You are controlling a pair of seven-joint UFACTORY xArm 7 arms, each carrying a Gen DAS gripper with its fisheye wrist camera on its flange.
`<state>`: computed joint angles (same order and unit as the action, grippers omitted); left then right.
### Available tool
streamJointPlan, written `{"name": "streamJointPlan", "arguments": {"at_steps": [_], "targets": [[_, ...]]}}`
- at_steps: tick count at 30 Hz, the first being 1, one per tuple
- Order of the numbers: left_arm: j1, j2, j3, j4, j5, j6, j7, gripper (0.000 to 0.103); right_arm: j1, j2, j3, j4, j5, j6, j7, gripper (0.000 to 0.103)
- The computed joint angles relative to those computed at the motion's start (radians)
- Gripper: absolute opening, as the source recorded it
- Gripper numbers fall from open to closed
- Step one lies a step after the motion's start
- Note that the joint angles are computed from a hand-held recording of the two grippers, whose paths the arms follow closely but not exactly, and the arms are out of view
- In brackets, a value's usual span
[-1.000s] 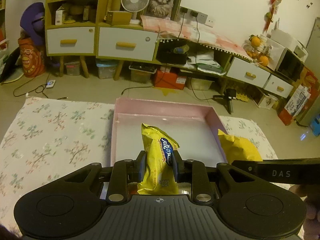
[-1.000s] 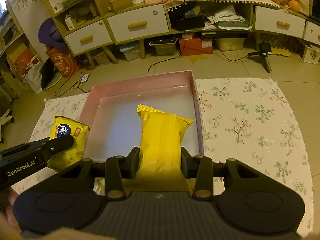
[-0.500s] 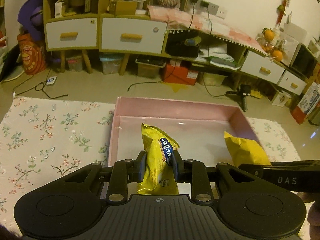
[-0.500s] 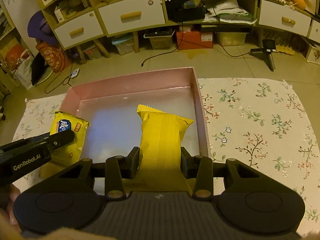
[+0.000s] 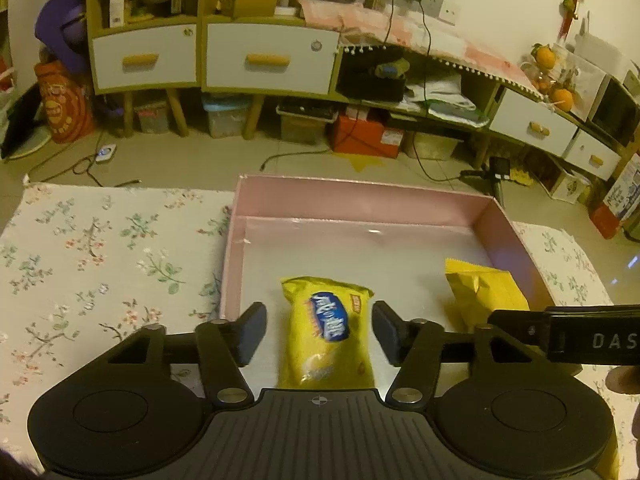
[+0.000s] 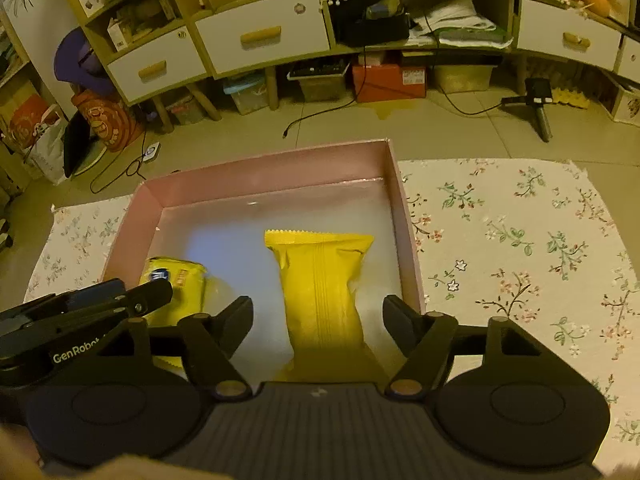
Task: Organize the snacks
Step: 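Carry both yellow bags into the white box and open both grippers, then move both tools back over the snack pile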
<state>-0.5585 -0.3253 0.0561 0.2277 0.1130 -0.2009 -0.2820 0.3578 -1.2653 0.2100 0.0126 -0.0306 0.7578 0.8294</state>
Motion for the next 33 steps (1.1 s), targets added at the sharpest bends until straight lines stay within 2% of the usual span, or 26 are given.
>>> {"name": "streamJointPlan", "arguments": {"at_steps": [4, 8, 14, 18, 26, 33], "targets": [[-0.041, -0.057, 0.042, -0.013, -0.002, 0.046, 0.013, 0.070, 0.001, -0.035, 0.002, 0.006, -0.004, 0.039, 0.003, 0.075], [-0.021, -0.125, 0.002, -0.037, -0.031, 0.086, 0.044, 0.076, 0.011, -0.082, 0.008, 0.017, 0.000, 0.101, 0.004, 0.079], [-0.015, -0.266, -0.032, -0.075, -0.090, 0.203, 0.094, 0.086, 0.042, -0.177, 0.025, 0.030, 0.012, 0.207, 0.012, 0.084], [0.010, -0.386, -0.082, -0.111, -0.114, 0.289, 0.120, 0.091, 0.067, -0.229, 0.047, 0.044, 0.020, 0.278, 0.019, 0.087], [0.017, -0.670, -0.137, -0.189, -0.145, 0.513, 0.143, 0.096, 0.149, -0.320, 0.111, 0.076, 0.053, 0.431, 0.055, 0.090], [0.001, -0.964, -0.160, -0.248, -0.147, 0.775, 0.161, 0.096, 0.224, -0.404, 0.181, 0.103, 0.095, 0.567, 0.100, 0.092]]}}
